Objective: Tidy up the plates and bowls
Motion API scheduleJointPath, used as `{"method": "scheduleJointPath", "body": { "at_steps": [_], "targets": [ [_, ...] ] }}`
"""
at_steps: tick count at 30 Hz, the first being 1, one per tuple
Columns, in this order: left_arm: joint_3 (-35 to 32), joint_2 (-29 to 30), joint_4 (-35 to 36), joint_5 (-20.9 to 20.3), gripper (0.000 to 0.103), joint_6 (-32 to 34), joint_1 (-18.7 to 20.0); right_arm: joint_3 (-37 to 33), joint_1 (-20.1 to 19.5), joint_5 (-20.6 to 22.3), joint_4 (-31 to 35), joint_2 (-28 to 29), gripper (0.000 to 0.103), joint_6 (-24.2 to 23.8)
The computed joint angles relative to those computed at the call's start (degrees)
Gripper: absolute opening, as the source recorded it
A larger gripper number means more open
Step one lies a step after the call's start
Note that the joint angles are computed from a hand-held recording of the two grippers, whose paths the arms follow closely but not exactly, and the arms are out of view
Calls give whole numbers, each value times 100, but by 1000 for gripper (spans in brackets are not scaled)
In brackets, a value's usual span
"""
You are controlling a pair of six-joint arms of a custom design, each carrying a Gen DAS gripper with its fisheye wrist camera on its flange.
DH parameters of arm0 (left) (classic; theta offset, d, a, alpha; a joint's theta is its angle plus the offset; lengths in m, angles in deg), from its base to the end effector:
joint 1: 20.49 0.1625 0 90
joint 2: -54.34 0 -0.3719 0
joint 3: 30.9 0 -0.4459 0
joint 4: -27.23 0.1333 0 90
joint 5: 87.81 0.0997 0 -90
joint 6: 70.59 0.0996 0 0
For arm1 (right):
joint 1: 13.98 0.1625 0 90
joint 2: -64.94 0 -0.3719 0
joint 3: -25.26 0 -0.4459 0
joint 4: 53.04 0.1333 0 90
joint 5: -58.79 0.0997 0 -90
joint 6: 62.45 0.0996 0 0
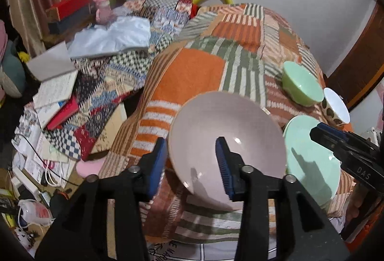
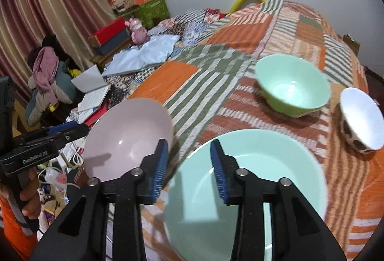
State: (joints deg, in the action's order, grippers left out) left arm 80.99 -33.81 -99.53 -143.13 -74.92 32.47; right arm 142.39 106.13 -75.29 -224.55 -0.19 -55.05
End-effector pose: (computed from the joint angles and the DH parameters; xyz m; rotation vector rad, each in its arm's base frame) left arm -0.1711 -0.5421 0.2974 0.6426 2.5182 -0.5637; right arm 0.3328 -0.4462 0.1354 0.2233 -2.4218 0.9179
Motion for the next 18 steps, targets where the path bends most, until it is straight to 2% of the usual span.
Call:
{"method": "scheduleJointPath", "body": {
  "at_steps": [7, 10, 18],
  "targets": [
    [4, 191, -291, 2, 48, 274, -376, 291, -30, -213, -280, -393, 40, -139],
    [-19, 344, -431, -72, 55, 365, -509, 415, -79, -319, -387, -560, 40, -215],
    [-323, 998, -750, -348, 63, 567, -723, 651, -335, -497, -528, -938, 40, -253]
  ]
}}
